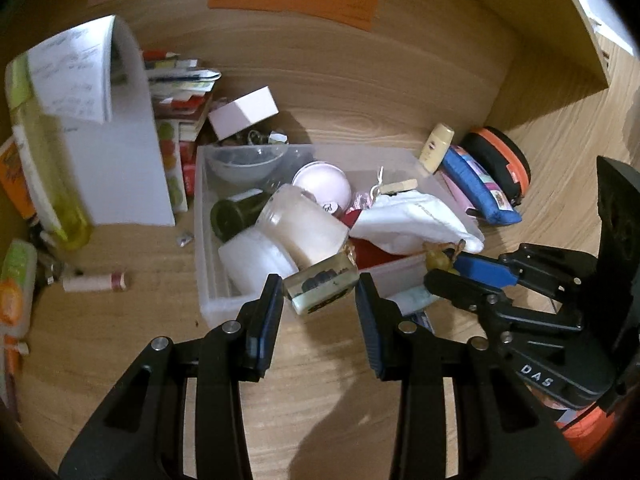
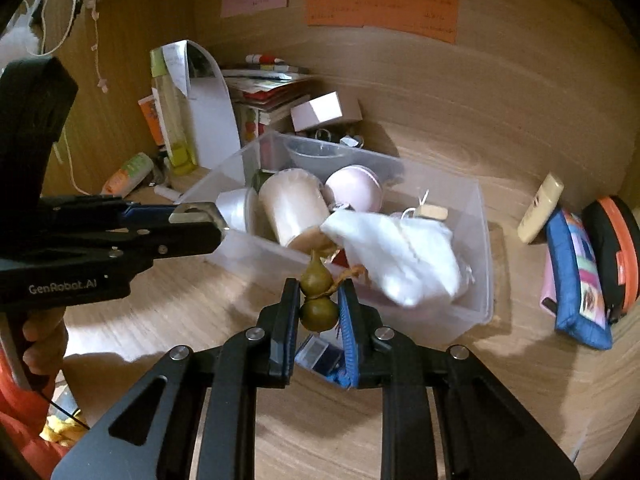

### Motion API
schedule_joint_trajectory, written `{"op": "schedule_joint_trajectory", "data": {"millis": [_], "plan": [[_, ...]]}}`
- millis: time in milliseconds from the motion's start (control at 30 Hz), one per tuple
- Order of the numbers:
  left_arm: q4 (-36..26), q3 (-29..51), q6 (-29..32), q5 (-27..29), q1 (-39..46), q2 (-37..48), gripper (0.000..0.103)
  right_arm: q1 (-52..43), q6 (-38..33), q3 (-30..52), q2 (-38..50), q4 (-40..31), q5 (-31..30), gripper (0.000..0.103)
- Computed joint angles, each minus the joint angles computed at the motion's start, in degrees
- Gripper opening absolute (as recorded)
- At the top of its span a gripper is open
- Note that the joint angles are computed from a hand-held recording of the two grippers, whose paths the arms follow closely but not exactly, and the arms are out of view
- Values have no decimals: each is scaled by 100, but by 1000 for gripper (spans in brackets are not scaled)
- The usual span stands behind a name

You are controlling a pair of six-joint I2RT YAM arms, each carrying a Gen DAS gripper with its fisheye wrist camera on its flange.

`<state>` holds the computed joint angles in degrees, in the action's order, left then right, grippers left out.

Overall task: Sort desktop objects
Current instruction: 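Carry the clear cube and gourd beads over the bin and open both tools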

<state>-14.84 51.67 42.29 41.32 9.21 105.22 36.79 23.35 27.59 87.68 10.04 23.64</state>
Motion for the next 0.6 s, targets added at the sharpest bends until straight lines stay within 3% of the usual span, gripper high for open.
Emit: {"op": "schedule_joint_trajectory", "data": {"millis": [600], "plan": [[73, 875, -468, -357, -715, 839, 37, -802, -780, 1005, 1065, -38, -506, 17]]}}
